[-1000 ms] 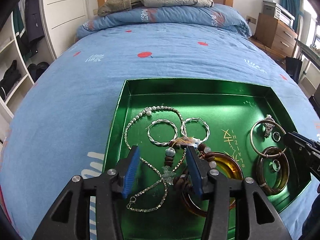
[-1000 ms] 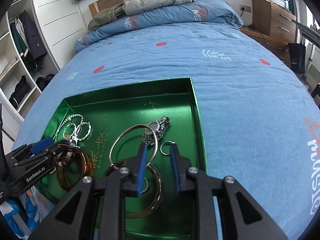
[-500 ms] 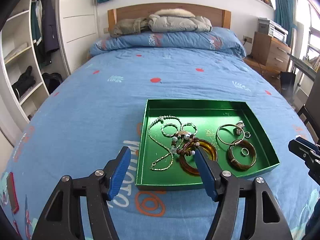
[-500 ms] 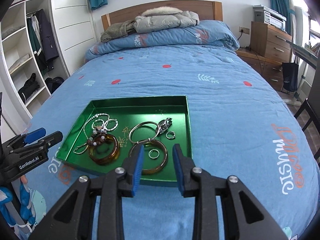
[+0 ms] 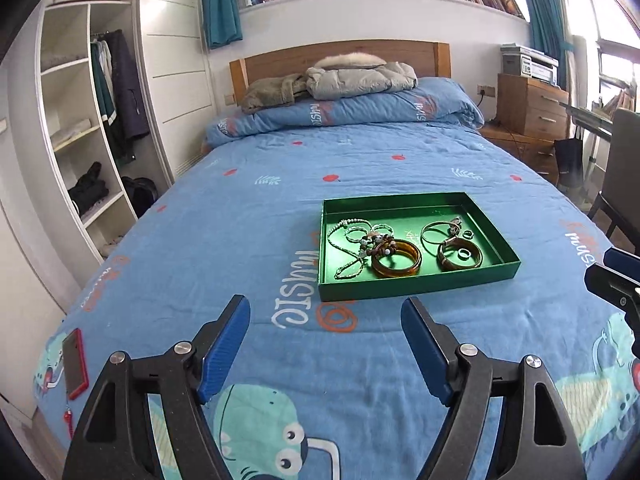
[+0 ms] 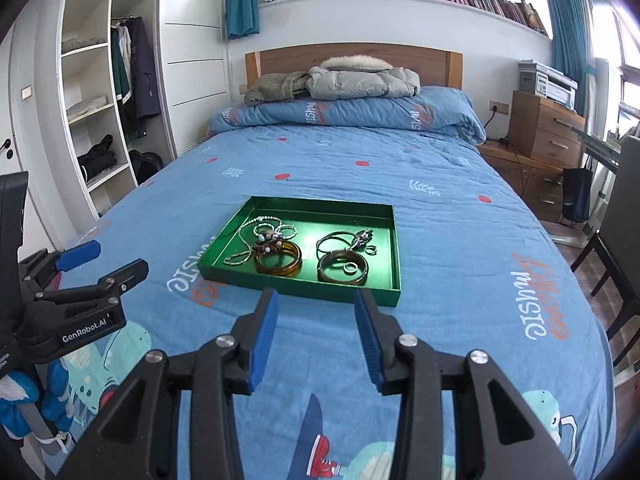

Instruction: Organize jewelry

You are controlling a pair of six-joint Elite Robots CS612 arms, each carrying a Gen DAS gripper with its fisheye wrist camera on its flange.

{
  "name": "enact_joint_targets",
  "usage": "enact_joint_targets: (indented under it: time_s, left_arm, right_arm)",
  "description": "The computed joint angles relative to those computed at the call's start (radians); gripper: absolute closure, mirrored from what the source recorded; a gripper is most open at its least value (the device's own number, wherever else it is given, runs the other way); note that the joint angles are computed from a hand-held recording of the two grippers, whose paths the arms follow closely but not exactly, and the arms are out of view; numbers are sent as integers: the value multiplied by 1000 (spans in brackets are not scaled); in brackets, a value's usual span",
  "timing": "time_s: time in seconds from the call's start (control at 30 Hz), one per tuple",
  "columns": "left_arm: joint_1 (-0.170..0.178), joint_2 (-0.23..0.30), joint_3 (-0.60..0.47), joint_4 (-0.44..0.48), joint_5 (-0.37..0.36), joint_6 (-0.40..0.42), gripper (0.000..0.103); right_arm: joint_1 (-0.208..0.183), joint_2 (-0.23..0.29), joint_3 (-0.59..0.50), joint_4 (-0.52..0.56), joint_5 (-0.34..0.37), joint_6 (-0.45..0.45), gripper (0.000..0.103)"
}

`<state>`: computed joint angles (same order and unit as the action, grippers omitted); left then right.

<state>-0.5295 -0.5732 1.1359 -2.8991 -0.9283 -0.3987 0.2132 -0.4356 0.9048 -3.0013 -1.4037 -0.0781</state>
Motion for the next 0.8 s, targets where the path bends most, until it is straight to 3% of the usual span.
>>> enact_joint_targets:
  time_s: [0.4, 0.8]
  left_arm:
    - [-67, -119, 236, -184, 104, 33, 16]
    - [-110, -170, 352, -290, 155, 66, 10]
  right_arm:
    - [-2, -161, 327, -243, -47, -10, 64]
    - [-6, -228, 468, -346, -68, 1, 60]
